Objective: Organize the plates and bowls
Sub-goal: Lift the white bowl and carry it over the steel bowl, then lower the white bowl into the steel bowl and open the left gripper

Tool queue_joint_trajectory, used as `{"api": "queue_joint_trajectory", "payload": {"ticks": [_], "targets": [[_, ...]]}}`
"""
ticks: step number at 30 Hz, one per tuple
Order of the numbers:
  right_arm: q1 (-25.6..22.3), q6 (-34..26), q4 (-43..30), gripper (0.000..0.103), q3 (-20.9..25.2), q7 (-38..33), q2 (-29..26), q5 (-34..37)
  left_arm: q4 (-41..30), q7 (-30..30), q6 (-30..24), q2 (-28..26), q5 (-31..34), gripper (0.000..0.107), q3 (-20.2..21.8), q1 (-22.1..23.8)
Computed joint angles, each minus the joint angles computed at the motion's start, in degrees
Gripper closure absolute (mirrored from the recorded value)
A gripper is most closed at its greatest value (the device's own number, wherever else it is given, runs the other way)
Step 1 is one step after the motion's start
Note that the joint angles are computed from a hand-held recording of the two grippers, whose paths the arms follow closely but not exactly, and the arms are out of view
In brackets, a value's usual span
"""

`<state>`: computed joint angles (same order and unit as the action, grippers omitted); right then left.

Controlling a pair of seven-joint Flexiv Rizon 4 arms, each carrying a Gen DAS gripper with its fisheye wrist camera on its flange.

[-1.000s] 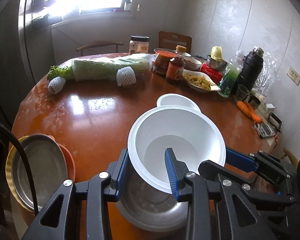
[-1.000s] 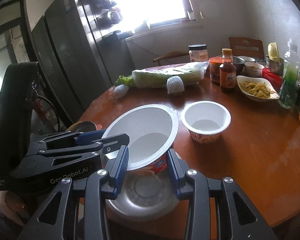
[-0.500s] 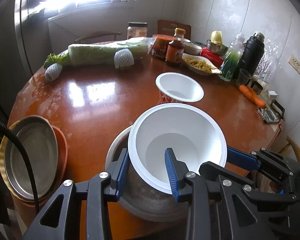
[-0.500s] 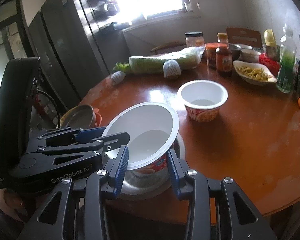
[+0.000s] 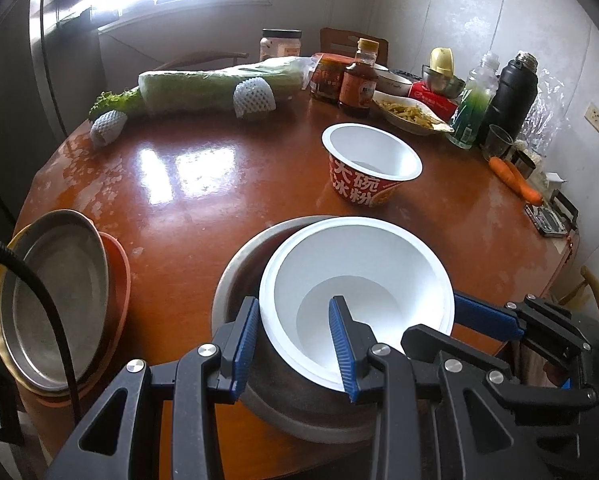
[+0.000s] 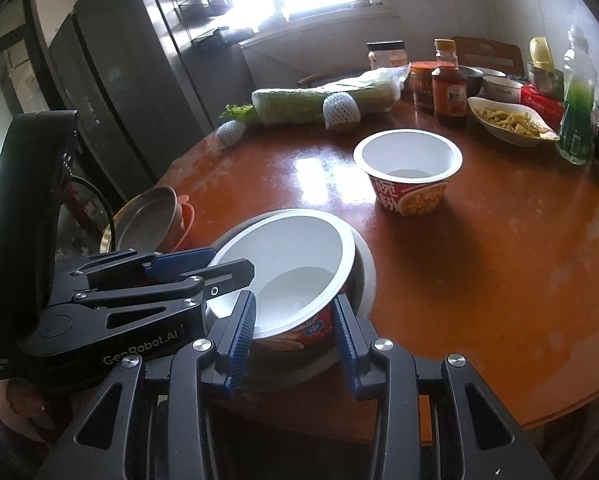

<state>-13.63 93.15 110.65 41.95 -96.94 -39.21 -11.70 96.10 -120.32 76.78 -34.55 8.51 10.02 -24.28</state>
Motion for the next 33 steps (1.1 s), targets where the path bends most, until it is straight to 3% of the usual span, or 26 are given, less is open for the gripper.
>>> {"api": "queue_joint_trajectory", "payload": {"ticks": [6, 23, 33], "targets": [[2.0, 2.1, 0.8, 0.061, -2.9, 1.4, 1.2, -0.4, 0.0, 0.2, 0.6, -0.2, -0.4, 0.070, -0.3, 0.2], [1.2, 3.9, 1.7, 0.056, -3.5, 4.8, 1.7, -3.1, -0.1, -1.0, 1.4, 1.2, 1.4, 0.061, 1.2, -1.2], [4.0, 10.9, 4.3, 0.051, -11.0, 11.1, 5.1, -6.1, -3.9, 0.8, 0.7, 0.1, 1.7, 0.059, 0.1, -1.3]]}}
